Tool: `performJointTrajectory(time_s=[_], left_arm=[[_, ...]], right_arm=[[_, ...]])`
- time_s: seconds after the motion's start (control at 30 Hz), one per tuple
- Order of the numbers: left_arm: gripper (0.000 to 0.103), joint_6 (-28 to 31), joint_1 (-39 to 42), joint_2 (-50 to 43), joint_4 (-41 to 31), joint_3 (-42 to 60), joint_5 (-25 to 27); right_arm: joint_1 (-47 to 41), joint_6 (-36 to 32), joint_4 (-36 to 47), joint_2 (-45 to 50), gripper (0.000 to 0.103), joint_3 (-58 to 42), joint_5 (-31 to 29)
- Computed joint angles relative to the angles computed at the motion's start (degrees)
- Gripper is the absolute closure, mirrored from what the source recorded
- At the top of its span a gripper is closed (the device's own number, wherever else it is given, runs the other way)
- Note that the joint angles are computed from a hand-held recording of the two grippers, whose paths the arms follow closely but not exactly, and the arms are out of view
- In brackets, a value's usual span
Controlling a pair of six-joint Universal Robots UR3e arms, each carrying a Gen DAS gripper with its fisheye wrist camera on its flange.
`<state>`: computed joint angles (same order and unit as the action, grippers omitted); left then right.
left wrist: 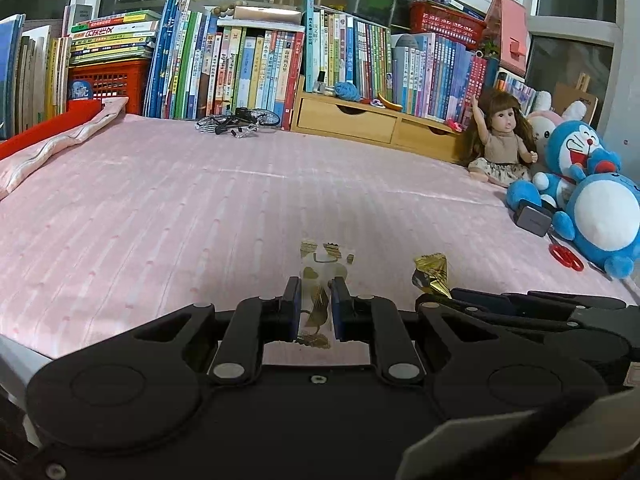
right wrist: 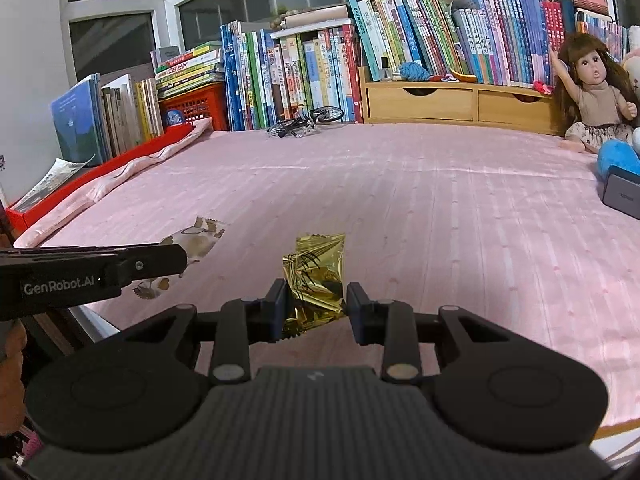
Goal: Collect trash
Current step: 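Lower both held items into the black bin and open both tools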
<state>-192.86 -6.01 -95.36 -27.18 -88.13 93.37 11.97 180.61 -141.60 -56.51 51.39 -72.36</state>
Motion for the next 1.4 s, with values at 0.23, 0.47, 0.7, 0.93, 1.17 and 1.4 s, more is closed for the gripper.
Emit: performJointTrajectory(time_s=[0.23,0.47,0.7,0.93,1.17,1.4], left_arm=[[0.089,0.6,-0.6,1.0,-0.4,-0.8,0.3],[0.089,0.6,-0.6,5.9,-1.5,-5.8,0.1],[0.088,1.8,0.3,15.6,-5.6,-14.1,-2.1],[0.088,4.1,1.4,24.9,-13.3,-21.1,-5.0],[0.088,3.4,1.0,27.7,-19.3,-26.0,-5.5],[0.088,2.6,0.5,25.8,-22.5,-28.7,-4.5]], right_arm=[[-0.5,0.0,-0.8,-1.4,0.063,2.2,1.1],[-0.9,-0.4,-4.1,-6.8,0.063,11.3,3.4],[-1.7,-0.8,-6.9,-15.7,0.062,23.9,7.3],[-0.9,-2.0,-6.4,-24.5,0.062,36.3,7.0],[0.6,-1.5,-2.8,-27.7,0.062,43.0,5.2],[1.8,-0.3,0.3,-27.5,0.062,46.2,3.9]])
